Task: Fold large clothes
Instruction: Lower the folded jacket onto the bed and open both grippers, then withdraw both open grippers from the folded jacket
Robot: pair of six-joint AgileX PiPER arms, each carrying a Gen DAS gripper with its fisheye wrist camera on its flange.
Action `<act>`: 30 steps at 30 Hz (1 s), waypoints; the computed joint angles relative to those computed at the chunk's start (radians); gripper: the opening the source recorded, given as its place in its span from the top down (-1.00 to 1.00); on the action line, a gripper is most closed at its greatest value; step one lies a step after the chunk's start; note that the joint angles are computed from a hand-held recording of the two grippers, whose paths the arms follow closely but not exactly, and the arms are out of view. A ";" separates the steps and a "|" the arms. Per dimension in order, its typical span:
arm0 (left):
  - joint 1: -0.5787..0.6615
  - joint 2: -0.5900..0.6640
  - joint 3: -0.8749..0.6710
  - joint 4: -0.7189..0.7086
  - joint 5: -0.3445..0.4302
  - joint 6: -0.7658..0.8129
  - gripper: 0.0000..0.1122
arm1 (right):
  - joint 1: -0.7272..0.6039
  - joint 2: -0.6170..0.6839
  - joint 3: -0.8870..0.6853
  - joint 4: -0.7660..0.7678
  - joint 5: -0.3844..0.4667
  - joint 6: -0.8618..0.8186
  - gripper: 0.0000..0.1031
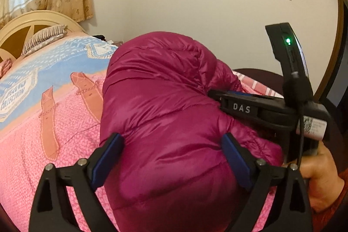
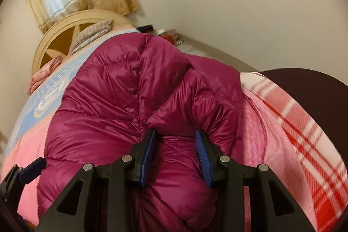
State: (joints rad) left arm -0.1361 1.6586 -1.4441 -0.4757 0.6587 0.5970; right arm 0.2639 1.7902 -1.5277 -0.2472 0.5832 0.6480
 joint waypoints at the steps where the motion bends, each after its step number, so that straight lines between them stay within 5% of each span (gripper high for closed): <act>1: -0.002 -0.004 0.000 0.014 0.005 -0.007 -0.70 | 0.005 -0.008 0.020 -0.032 -0.013 0.030 0.25; 8: 0.125 -0.066 -0.020 -0.054 0.165 0.011 -0.69 | -0.058 -0.067 0.036 0.160 -0.006 -0.147 0.25; 11: 0.171 -0.082 -0.015 -0.050 0.172 0.000 -0.69 | -0.094 -0.227 0.187 0.237 -0.127 -0.138 0.21; 19: 0.162 -0.166 0.036 0.013 0.163 -0.060 -0.69 | 0.154 -0.492 0.311 -0.172 0.016 0.180 0.21; 30: 0.059 -0.360 0.218 0.252 0.111 -0.244 -0.69 | 0.493 -0.636 0.465 -0.503 0.272 0.642 0.21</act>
